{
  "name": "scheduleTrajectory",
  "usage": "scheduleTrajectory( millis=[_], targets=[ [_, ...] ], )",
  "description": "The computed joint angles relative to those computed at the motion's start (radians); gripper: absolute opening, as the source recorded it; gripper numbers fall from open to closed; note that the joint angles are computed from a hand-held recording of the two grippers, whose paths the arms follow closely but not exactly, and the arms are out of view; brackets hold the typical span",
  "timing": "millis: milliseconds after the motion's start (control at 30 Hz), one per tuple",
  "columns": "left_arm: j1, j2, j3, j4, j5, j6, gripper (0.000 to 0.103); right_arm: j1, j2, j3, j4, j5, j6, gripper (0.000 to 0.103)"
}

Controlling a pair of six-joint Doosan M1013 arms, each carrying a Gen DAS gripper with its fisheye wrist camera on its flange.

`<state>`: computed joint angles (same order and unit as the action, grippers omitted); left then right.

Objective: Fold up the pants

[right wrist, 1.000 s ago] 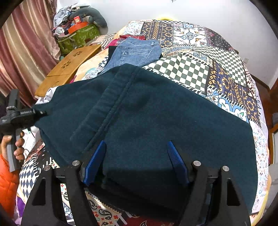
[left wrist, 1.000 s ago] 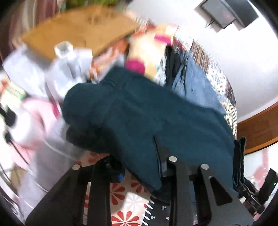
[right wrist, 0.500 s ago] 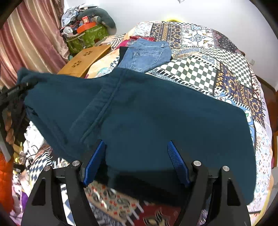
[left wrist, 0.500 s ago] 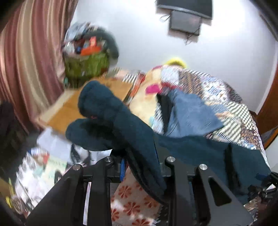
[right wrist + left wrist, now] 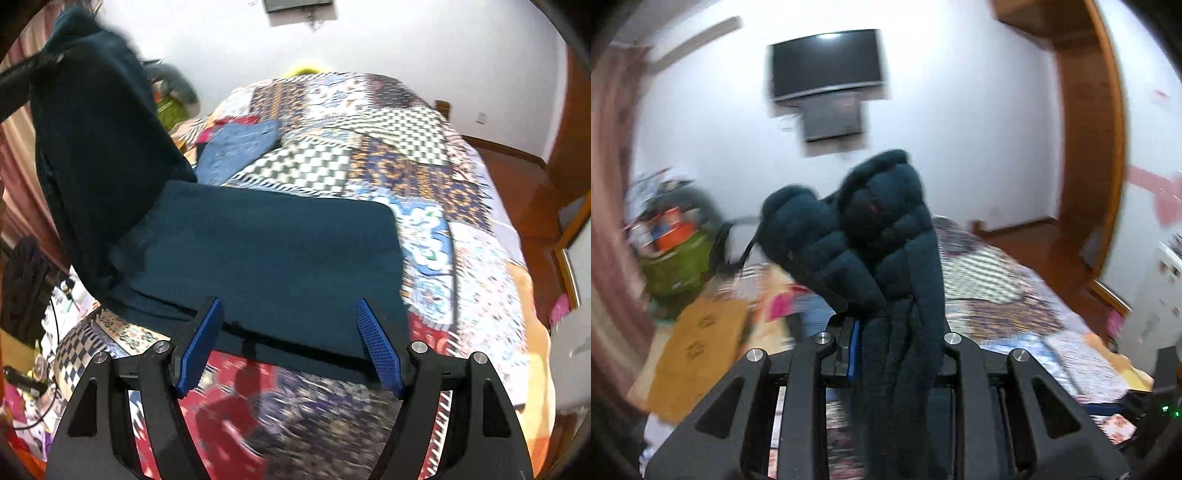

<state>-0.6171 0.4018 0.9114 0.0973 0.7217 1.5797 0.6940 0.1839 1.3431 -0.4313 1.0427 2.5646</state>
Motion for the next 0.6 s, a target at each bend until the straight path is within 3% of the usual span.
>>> scheduleTrajectory(
  millis=[67,200,300,500,600],
  targets=[
    [-0.021,0.030,-0.036,-0.101,0.060,0.091,0.024,0.000,-0.021,0.027,-0.010,-0.004,0.035,0.071],
    [-0.050,0.127,-0.141,-0.292,0.314,0.221,0.024,0.002,-0.051,0.069,-0.031,0.003,0.088,0.072],
    [-0.056,0.195,-0.210,-0.360,0.494,0.227,0.024,0.001,-0.069,0.096,-0.034,0.006,0.115,0.071],
    [-0.061,0.192,-0.183,-0.375,0.545,0.266,0.025,0.002,-0.090,0.132,-0.013,0.018,0.138,0.072],
    [-0.060,0.188,-0.188,-0.379,0.599,0.272,0.048,-0.001,-0.087,0.135,0.002,0.018,0.137,0.071]
  ],
)
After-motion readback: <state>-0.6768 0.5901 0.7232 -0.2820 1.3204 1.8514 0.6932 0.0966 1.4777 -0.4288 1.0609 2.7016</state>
